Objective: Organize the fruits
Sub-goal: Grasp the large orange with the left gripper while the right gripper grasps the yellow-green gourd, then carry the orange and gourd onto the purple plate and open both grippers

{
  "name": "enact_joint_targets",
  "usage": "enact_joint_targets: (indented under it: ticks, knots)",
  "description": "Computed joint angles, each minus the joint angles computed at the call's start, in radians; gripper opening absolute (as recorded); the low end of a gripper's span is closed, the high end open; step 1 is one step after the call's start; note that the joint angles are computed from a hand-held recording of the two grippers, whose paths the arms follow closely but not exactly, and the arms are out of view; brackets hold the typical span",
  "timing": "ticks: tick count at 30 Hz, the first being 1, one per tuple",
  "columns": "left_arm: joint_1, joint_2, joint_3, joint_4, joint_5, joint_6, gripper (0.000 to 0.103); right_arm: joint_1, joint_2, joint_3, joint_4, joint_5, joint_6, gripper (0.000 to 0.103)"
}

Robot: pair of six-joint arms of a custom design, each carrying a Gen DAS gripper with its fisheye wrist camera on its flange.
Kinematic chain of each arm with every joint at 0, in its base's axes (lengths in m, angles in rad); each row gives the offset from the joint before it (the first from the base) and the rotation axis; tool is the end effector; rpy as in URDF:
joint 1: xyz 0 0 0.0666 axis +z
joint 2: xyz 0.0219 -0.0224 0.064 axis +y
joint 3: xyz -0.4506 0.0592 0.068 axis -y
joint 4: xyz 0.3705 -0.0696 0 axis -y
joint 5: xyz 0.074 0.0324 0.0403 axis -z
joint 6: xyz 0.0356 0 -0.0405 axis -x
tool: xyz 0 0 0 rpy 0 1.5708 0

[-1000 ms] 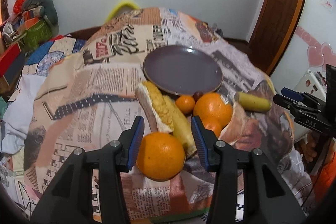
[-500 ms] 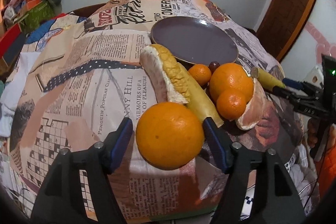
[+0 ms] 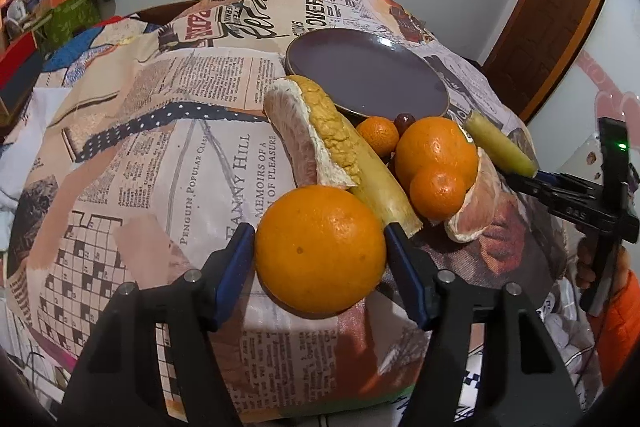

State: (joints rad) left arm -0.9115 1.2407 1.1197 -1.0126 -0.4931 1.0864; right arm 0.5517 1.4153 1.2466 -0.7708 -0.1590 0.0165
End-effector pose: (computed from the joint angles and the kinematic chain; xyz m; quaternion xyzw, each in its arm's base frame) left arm 0.2289 -0.2685 0.4387 -0.1354 0.9384 -0.0479 0.3142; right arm 0.3795 0.2397 0.4359 -0.2893 0.9027 0.1546 0.2785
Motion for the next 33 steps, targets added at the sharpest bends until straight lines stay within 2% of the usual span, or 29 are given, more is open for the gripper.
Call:
enact_joint_targets:
  ticks: [4, 7, 9, 11, 16, 21, 22, 28, 33]
  knots:
    - [-0.004, 0.000, 0.007, -0.021, -0.009, 0.007, 0.065, 0.024, -0.030, -0.012, -0.032, -0.025, 0.017, 0.033]
    - [-0.008, -0.007, 0.016, -0.049, -0.028, 0.017, 0.064, 0.035, -0.038, -0.005, -0.046, -0.029, 0.047, 0.033]
    - [-0.011, -0.012, 0.024, -0.062, -0.044, 0.020, 0.064, 0.035, -0.037, 0.006, -0.045, -0.036, 0.048, 0.034]
    - [-0.012, -0.021, 0.035, -0.070, -0.071, 0.020, 0.064, 0.035, -0.027, 0.023, -0.029, -0.036, 0.040, 0.041]
    - [-0.003, -0.031, 0.069, -0.074, -0.119, -0.006, 0.064, 0.048, 0.026, 0.067, -0.013, -0.019, 0.026, 0.042]
    - [0.016, -0.027, 0.089, -0.049, -0.134, -0.050, 0.064, 0.060, 0.085, 0.091, -0.023, -0.021, 0.006, 0.042]
    - [0.022, -0.025, 0.091, -0.043, -0.133, -0.059, 0.064, 0.065, 0.088, 0.087, -0.019, -0.025, 0.001, 0.039]
    - [0.056, -0.009, 0.105, 0.003, -0.129, -0.116, 0.064, 0.073, 0.064, 0.065, 0.025, -0.024, -0.024, 0.034]
    - [0.089, 0.002, 0.124, 0.041, -0.131, -0.164, 0.064, 0.073, 0.050, 0.074, 0.052, -0.007, -0.039, 0.034]
